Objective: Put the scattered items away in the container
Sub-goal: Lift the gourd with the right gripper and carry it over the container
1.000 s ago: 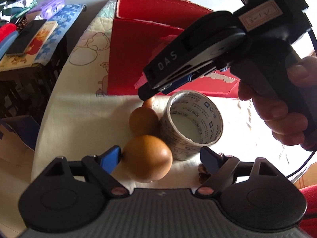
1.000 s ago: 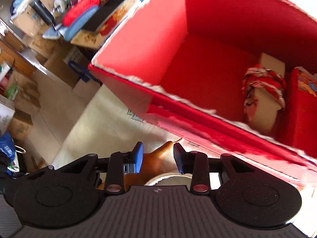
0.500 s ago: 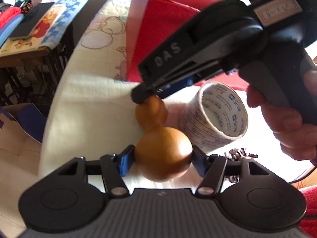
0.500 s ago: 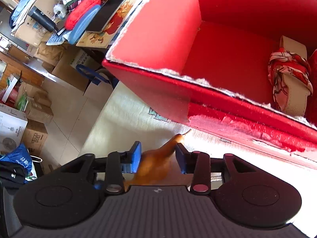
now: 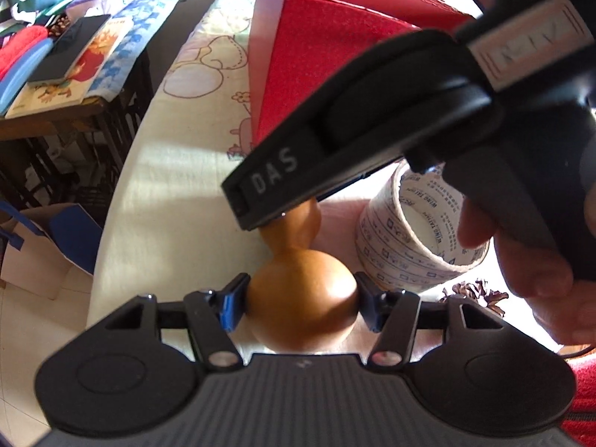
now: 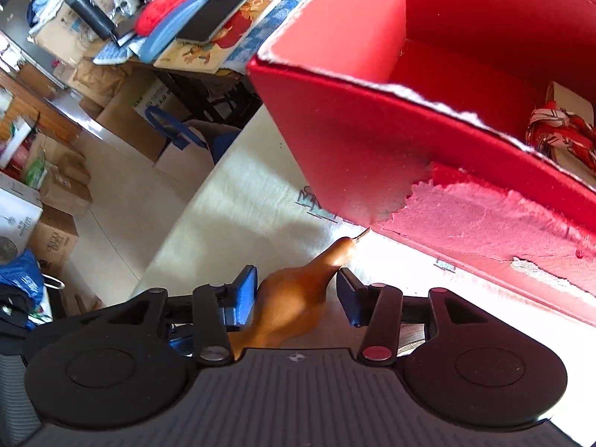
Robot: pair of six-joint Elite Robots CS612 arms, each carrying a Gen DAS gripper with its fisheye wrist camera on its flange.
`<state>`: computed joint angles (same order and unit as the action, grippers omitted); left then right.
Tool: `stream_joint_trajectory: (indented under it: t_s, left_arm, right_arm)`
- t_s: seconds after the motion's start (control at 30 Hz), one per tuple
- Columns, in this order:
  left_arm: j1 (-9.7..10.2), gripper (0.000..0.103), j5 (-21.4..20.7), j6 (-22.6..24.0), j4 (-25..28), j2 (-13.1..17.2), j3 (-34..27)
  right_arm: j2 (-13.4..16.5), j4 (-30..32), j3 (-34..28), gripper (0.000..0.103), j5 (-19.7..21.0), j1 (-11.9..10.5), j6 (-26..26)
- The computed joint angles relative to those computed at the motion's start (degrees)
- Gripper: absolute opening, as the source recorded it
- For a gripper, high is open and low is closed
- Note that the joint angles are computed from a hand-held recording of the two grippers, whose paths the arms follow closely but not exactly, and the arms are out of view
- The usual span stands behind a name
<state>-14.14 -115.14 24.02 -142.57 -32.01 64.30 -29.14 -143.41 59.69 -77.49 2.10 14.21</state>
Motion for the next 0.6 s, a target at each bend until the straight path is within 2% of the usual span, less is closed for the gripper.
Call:
stream_joint_trajectory:
  t_s: [0.1,0.3,0.6]
  left_arm:
    - [0.03,0.06,-0.22,-0.33,-1.47,-0.35,0.49]
    - [0.3,0.059,-2.3,0.06,-2.5,-1.6,1.48]
    - [0.15,0.059,-4.78,1.41,-3.81,-3.62,3.64]
  right_arm:
    - [-0.27,-1.63,0.88,0.048,2.61,-0.51,1.87]
    - [-2.19,-5.68,4.23,0.046,6.79,-1.19,1.53]
    - [-4.44,-10.11,8.07,0.046,8.01,-1.58,3.05]
